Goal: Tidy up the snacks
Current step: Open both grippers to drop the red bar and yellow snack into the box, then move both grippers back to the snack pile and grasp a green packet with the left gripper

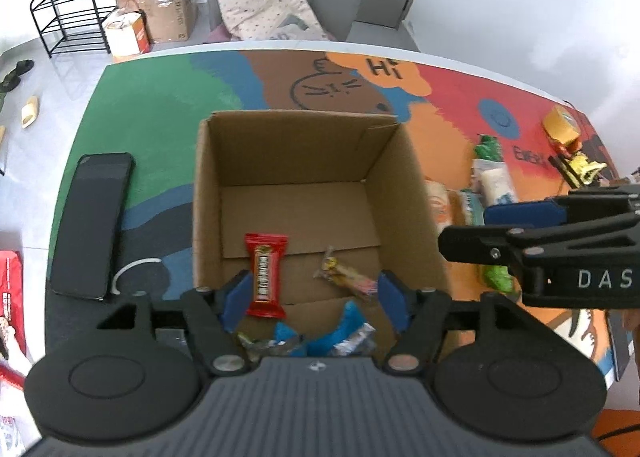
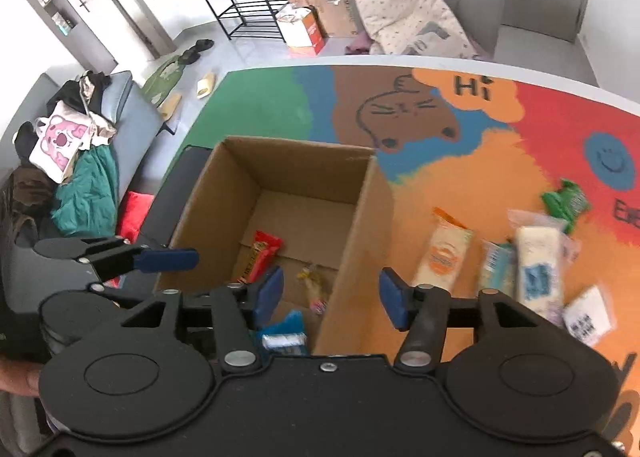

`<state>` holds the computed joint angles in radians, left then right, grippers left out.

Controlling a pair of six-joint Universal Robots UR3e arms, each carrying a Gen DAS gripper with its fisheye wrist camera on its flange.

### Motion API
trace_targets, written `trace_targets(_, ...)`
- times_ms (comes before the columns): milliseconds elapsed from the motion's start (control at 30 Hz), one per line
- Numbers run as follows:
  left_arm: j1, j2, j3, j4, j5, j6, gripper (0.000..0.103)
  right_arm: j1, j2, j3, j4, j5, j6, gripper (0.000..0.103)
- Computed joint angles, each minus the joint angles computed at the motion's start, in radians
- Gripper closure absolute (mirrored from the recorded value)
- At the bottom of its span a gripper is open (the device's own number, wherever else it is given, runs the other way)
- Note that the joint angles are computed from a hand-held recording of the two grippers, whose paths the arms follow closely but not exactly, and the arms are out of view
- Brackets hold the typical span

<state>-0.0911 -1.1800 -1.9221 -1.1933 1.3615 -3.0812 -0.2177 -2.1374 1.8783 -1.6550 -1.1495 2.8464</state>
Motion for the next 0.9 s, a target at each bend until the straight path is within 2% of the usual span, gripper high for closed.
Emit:
trace_targets(167,-0.084,-0.036,0.041,0.021,0.021,-0.046,0.031,-0.134,-0.096,0.030,0.106,-0.008,-0.114,0.043)
trace_targets(233,-0.116,-0.054,0.059,0.034,0.022,-0.062,0.031,-0.208,-0.142,0.038,0.171,0.002,-0.183,0.038)
trace_targets(333,-0.174,-0.092,0.091,0.053,0.046,-0.097,0.031,-0.328,-0.196,0.032,0.276,0.020,-0.296,0.036)
trace_targets(633,-0.312,-0.195,0.214,0.050,0.076,-0.171,0.027,-0.731,-0.328,-0.024,0.636,0.061,-0.698,0.027)
trace_targets(733,-0.364,-0.245,0.261,0.061,0.095,-0.209,0.023,-0.874,-0.354,-0.046,0.750,0.061,-0.837,0.025)
trace_targets(900,-0.435,-0.331,0.317,0.087,0.095,-0.253,0.022,-1.080,-0.394,-0.063,0.897,0.047,-1.043,0.022)
